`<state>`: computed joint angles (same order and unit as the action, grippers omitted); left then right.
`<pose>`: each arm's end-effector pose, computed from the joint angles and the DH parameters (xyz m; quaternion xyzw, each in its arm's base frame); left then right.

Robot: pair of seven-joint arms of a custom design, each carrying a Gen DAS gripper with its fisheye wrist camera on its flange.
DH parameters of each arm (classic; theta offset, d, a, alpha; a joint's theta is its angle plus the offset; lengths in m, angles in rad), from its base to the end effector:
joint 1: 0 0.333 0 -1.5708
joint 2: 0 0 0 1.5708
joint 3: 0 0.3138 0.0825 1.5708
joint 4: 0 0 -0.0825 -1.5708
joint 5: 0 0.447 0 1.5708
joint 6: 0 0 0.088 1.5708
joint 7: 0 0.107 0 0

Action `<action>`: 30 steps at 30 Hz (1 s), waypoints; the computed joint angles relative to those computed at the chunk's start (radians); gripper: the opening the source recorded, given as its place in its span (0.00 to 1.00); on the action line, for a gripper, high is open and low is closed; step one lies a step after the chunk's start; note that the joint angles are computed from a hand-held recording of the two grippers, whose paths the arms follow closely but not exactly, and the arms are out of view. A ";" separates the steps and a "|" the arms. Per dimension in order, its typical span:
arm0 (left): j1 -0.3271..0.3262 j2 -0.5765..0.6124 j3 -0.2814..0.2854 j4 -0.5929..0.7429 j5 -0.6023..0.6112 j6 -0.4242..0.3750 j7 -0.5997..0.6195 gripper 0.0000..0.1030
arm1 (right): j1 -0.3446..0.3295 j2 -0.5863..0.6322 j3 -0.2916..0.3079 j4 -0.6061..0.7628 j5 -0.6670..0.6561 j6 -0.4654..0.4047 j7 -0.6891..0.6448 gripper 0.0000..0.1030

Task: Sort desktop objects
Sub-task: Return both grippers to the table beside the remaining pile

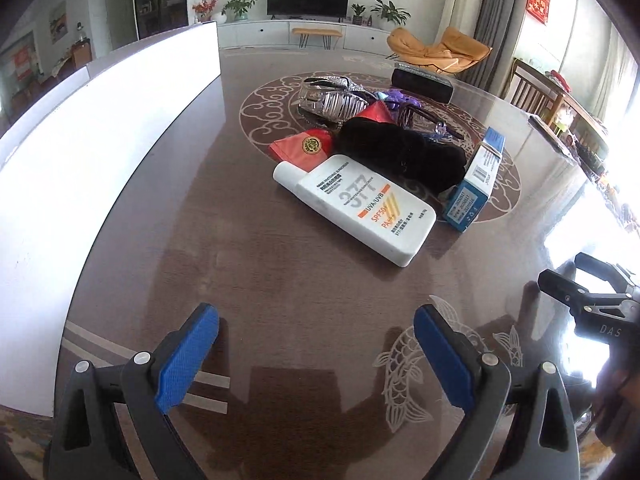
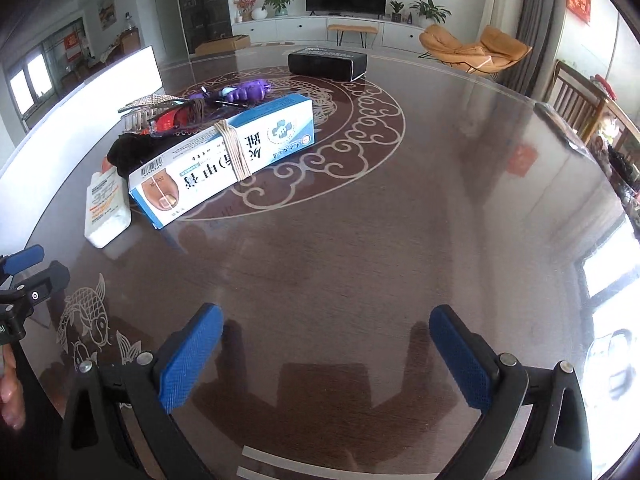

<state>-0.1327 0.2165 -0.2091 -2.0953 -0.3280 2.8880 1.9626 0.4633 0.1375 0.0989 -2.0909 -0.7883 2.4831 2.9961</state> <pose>0.6324 -0.2014 0.3390 -0.5186 0.8012 -0.2687 0.1303 0.5406 0.3432 0.3427 -0.5714 0.7673 -0.2352 0.1716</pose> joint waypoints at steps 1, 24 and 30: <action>0.000 -0.002 0.000 -0.007 0.000 0.011 0.003 0.97 | -0.001 0.003 0.000 0.000 0.004 0.004 0.003 1.00; -0.004 0.006 0.014 -0.042 0.083 0.116 -0.031 1.00 | 0.014 0.030 -0.009 0.030 -0.021 0.001 0.009 1.00; -0.004 0.005 0.020 -0.041 0.080 0.114 -0.026 1.00 | 0.015 0.032 -0.010 0.032 -0.025 -0.003 0.014 1.00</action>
